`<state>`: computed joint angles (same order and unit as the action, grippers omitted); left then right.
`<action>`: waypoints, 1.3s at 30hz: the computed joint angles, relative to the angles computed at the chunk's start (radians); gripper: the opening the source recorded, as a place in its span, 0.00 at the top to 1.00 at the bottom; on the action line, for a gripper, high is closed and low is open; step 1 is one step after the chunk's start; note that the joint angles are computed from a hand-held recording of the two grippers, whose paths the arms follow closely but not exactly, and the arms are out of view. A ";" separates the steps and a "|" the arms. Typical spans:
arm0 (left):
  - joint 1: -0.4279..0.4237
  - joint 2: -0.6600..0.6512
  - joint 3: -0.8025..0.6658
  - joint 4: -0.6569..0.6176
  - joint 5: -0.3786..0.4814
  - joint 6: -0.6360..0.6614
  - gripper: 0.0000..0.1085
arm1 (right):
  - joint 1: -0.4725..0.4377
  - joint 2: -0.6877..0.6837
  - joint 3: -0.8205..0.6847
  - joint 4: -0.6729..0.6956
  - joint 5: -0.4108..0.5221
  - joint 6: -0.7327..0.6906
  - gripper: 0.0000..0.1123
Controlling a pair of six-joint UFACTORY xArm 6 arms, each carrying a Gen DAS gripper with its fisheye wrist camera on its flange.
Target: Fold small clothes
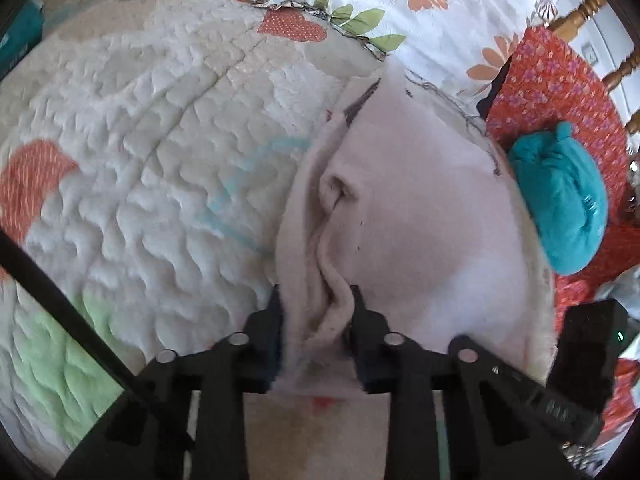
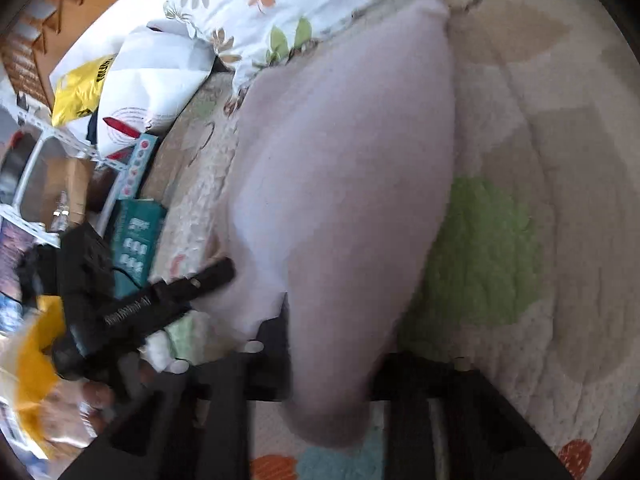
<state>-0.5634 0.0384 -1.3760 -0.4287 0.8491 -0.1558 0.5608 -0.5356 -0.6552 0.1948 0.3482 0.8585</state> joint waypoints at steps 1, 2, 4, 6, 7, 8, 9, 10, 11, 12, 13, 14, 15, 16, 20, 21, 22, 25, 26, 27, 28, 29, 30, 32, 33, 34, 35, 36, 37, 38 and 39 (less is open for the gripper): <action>0.004 -0.014 0.012 -0.032 0.004 0.020 0.79 | -0.013 -0.017 -0.003 0.019 0.025 -0.023 0.83; 0.005 -0.030 0.026 -0.074 0.011 0.042 0.80 | -0.024 -0.052 0.000 -0.004 0.051 -0.020 0.84; 0.002 -0.062 0.049 -0.120 0.045 0.077 0.80 | -0.033 -0.130 0.000 -0.059 0.132 -0.008 0.84; -0.008 -0.075 0.063 -0.103 0.082 0.072 0.80 | -0.020 -0.175 0.004 -0.092 0.203 0.006 0.83; -0.013 -0.070 0.060 -0.085 0.093 0.058 0.78 | -0.006 -0.186 0.009 -0.112 0.237 0.020 0.82; -0.015 -0.069 0.062 -0.059 0.101 0.040 0.73 | 0.019 -0.187 0.011 -0.146 0.294 0.043 0.75; -0.010 -0.070 0.063 -0.054 0.108 0.029 0.70 | 0.043 -0.178 0.005 -0.195 0.353 0.077 0.66; -0.002 -0.072 0.061 -0.071 0.120 0.028 0.70 | 0.062 -0.188 0.015 -0.233 0.379 0.108 0.64; 0.010 -0.079 0.060 -0.094 0.133 0.034 0.69 | 0.067 -0.206 0.027 -0.245 0.370 0.118 0.64; 0.021 -0.092 0.064 -0.116 0.136 0.045 0.69 | 0.076 -0.240 0.035 -0.268 0.378 0.152 0.63; 0.032 -0.102 0.062 -0.129 0.131 0.053 0.66 | 0.082 -0.264 0.030 -0.309 0.400 0.194 0.63; 0.041 -0.117 0.066 -0.133 0.117 0.056 0.59 | 0.088 -0.282 0.017 -0.365 0.430 0.237 0.63; 0.047 -0.133 0.072 -0.129 0.090 0.054 0.53 | 0.098 -0.291 -0.002 -0.423 0.462 0.274 0.63; 0.048 -0.151 0.080 -0.095 0.048 0.036 0.48 | 0.112 -0.296 -0.027 -0.493 0.499 0.309 0.63; 0.021 -0.213 0.113 0.188 -0.117 -0.113 0.36 | 0.197 -0.213 -0.181 -0.796 0.614 0.426 0.37; 0.018 -0.229 0.123 0.246 -0.150 -0.146 0.34 | 0.190 -0.180 -0.208 -0.815 0.593 0.412 0.33; 0.019 -0.233 0.126 0.266 -0.173 -0.154 0.33 | 0.170 -0.119 -0.252 -0.792 0.568 0.365 0.33; 0.012 -0.242 0.125 0.344 -0.218 -0.185 0.33 | 0.095 0.055 -0.365 -0.612 0.490 0.199 0.59; 0.022 -0.263 0.145 0.355 -0.230 -0.177 0.32 | 0.064 0.127 -0.403 -0.532 0.455 0.139 0.68; 0.021 -0.264 0.146 0.397 -0.243 -0.208 0.30 | 0.045 0.170 -0.424 -0.492 0.431 0.109 0.69; 0.027 -0.265 0.144 0.438 -0.255 -0.245 0.25 | 0.021 0.239 -0.467 -0.470 0.407 0.085 0.70; 0.035 -0.276 0.158 0.465 -0.275 -0.272 0.21 | 0.012 0.290 -0.507 -0.482 0.417 0.086 0.70; 0.044 -0.283 0.167 0.492 -0.300 -0.305 0.21 | -0.003 0.344 -0.548 -0.480 0.421 0.083 0.71; 0.065 -0.270 0.150 0.490 -0.313 -0.311 0.20 | -0.036 0.450 -0.624 -0.397 0.408 0.034 0.71; 0.072 -0.266 0.146 0.494 -0.316 -0.319 0.20 | -0.049 0.509 -0.672 -0.355 0.411 0.017 0.71; 0.081 -0.263 0.141 0.507 -0.317 -0.337 0.20 | -0.059 0.553 -0.709 -0.312 0.408 -0.008 0.71; 0.088 -0.263 0.140 0.515 -0.315 -0.353 0.20 | -0.068 0.596 -0.750 -0.281 0.414 -0.034 0.70; 0.096 -0.264 0.141 0.511 -0.316 -0.360 0.20 | -0.072 0.637 -0.796 -0.272 0.431 -0.053 0.69; 0.105 -0.268 0.145 0.494 -0.319 -0.361 0.20 | -0.074 0.679 -0.853 -0.280 0.463 -0.074 0.67; 0.111 -0.271 0.150 0.474 -0.323 -0.358 0.20 | -0.078 0.723 -0.920 -0.277 0.505 -0.116 0.59; 0.119 -0.273 0.153 0.440 -0.325 -0.345 0.20 | -0.078 0.756 -0.978 -0.279 0.548 -0.147 0.57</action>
